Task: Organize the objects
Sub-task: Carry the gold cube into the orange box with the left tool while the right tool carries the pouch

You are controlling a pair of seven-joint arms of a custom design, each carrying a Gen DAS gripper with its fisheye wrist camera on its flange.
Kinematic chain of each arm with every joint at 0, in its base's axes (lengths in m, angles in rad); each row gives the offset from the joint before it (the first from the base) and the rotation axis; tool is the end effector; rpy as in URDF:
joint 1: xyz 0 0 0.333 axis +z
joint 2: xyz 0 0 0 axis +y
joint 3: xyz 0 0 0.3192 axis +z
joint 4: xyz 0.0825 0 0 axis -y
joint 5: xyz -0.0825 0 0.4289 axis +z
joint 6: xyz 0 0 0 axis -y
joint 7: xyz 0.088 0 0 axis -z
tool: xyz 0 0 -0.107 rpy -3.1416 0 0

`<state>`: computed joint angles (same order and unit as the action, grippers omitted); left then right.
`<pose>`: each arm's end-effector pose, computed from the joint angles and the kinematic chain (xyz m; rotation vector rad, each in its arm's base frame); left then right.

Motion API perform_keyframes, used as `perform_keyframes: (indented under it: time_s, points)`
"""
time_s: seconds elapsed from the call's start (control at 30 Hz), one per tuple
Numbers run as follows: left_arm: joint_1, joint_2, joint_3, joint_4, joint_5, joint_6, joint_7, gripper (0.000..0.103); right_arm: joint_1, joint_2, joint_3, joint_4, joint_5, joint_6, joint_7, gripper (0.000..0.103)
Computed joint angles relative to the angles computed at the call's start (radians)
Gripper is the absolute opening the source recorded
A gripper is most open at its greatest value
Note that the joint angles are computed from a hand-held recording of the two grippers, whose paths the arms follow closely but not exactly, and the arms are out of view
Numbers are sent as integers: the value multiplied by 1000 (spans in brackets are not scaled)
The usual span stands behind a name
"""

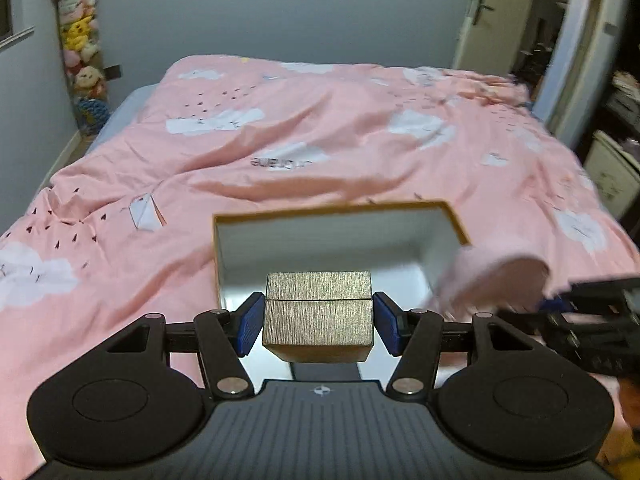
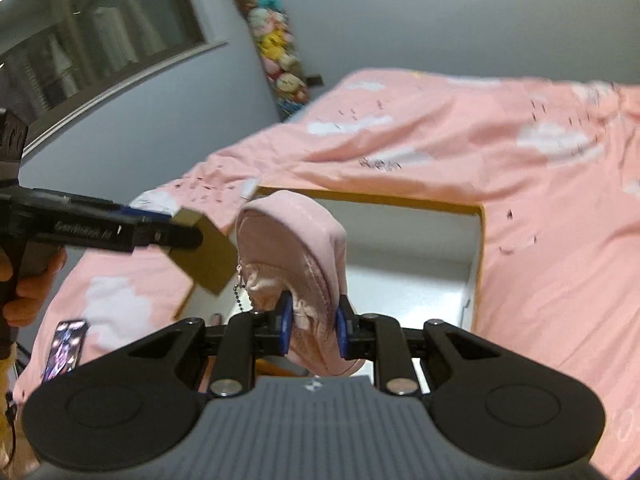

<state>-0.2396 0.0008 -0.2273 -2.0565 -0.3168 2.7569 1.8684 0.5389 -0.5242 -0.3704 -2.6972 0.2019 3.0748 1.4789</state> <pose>0.5735 -0.2746 0.4975 -1.3647 2.3361 -0.9458 0.4515 0.0579 0.4584 -1.6401 1.5980 -0.4418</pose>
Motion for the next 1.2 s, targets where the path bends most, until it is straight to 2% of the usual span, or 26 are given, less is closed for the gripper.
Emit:
perform_keyframes:
  time_s: [0.13,0.23,0.43,0.8,1.07,1.2]
  points:
    - [-16,165,21,156,177,-34,-199,67,5,98,-32,76,34,-72,-34,23]
    - [-58,257,69,242,322,-44,-348,67,46,178,-82,148,116,-157,-98,23]
    - [-139,338,157,305,600,-33,-535,67,34,271,-74,214,221,-236,-234,23]
    - [-201,412,201,384,855,-79,-656,67,-69,399,14,319,339,-320,-332,23]
    - [-186,463,167,469,829,-194,-615,67,-163,432,103,346,378,-335,-360,23]
    - [-207,465,185,465,877,-195,-637,68,-213,442,148,359,392,-345,-359,23]
